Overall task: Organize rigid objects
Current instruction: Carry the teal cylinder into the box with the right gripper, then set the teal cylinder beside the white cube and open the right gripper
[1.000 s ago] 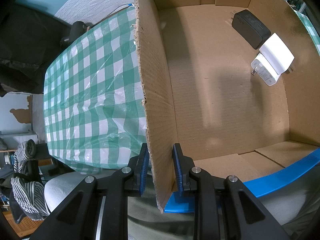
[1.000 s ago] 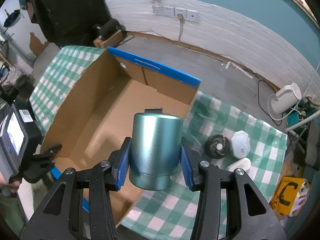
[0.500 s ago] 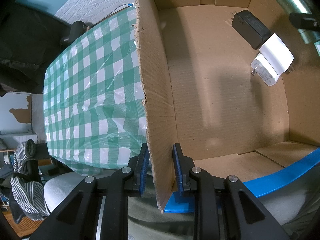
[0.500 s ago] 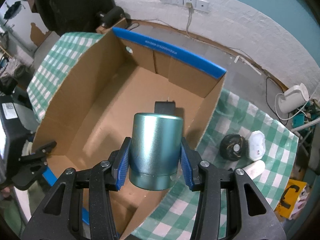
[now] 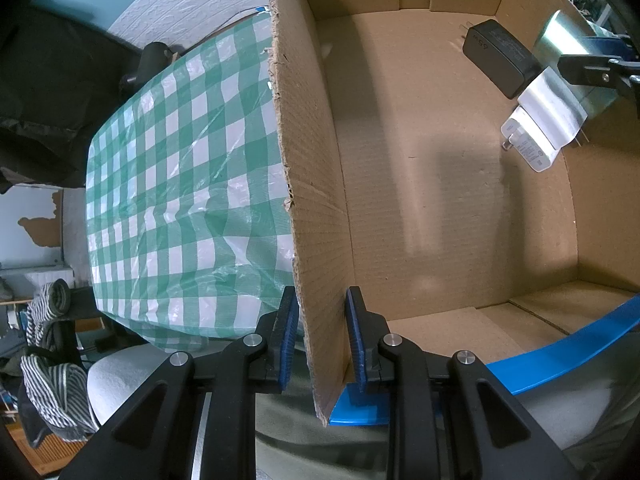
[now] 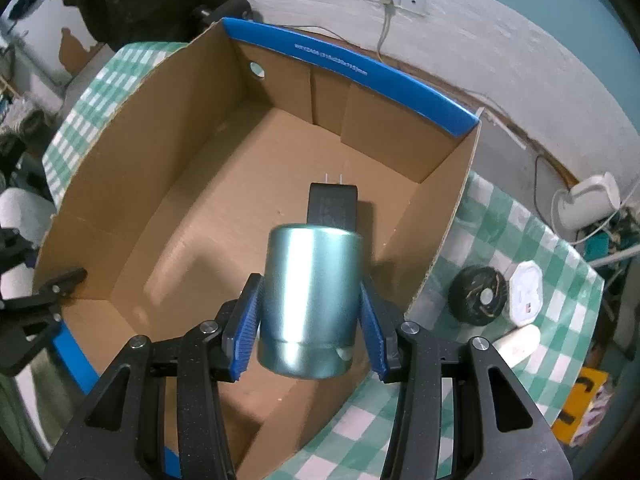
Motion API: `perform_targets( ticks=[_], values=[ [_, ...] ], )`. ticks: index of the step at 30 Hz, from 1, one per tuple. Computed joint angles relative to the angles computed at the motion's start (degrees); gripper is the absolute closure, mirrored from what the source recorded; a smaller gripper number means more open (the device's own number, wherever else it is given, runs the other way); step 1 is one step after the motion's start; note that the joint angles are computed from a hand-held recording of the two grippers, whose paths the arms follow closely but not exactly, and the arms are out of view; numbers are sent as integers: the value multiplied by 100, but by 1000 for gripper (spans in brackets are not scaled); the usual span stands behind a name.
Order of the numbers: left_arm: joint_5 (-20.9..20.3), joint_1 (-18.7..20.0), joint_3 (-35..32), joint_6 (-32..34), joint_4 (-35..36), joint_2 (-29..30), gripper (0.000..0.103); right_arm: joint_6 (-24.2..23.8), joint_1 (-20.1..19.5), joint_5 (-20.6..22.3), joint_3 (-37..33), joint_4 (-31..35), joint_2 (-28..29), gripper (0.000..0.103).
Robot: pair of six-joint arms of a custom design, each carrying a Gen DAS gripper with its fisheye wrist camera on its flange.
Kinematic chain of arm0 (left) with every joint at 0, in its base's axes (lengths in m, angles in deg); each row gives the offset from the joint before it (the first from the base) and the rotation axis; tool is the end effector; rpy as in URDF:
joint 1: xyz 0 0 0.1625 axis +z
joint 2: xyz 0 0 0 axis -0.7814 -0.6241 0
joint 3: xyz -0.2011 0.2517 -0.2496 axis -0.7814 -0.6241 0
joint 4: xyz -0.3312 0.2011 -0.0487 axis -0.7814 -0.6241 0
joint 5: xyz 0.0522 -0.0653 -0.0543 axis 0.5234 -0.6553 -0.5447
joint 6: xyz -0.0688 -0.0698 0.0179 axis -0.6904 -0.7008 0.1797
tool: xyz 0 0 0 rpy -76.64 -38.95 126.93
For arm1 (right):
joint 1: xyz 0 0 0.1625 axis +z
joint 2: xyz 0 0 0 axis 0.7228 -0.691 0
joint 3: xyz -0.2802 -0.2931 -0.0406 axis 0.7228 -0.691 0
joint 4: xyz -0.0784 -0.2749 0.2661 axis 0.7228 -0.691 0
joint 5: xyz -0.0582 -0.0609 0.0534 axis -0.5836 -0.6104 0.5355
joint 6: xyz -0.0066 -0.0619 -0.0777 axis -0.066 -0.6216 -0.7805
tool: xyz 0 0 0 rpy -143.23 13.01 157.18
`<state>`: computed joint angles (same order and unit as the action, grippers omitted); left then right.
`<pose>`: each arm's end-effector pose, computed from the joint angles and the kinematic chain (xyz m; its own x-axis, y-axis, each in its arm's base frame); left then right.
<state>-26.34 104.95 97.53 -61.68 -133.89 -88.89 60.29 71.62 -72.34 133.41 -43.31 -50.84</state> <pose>-0.2327 -0.6706 0.2822 -0.0983 0.8418 -0.5308 0.6360 0.4634 0.6171 0.3667 -0.5702 0.1593 -0.6938 0.4312 0.5769 0.1086 0.8545 -0.5080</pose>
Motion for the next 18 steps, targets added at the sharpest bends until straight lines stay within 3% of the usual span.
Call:
perform_targets(
  ticks=[6, 9, 18],
  values=[
    [2, 1, -4, 7, 0, 2, 78, 100, 37, -148, 61, -72, -35, 57],
    [11, -1, 0, 13, 2, -2, 78, 173, 63, -220, 109, -140, -97, 49],
    [-1, 1, -4, 7, -2, 1, 78, 207, 165, -286, 199, -305, -252, 48]
  ],
)
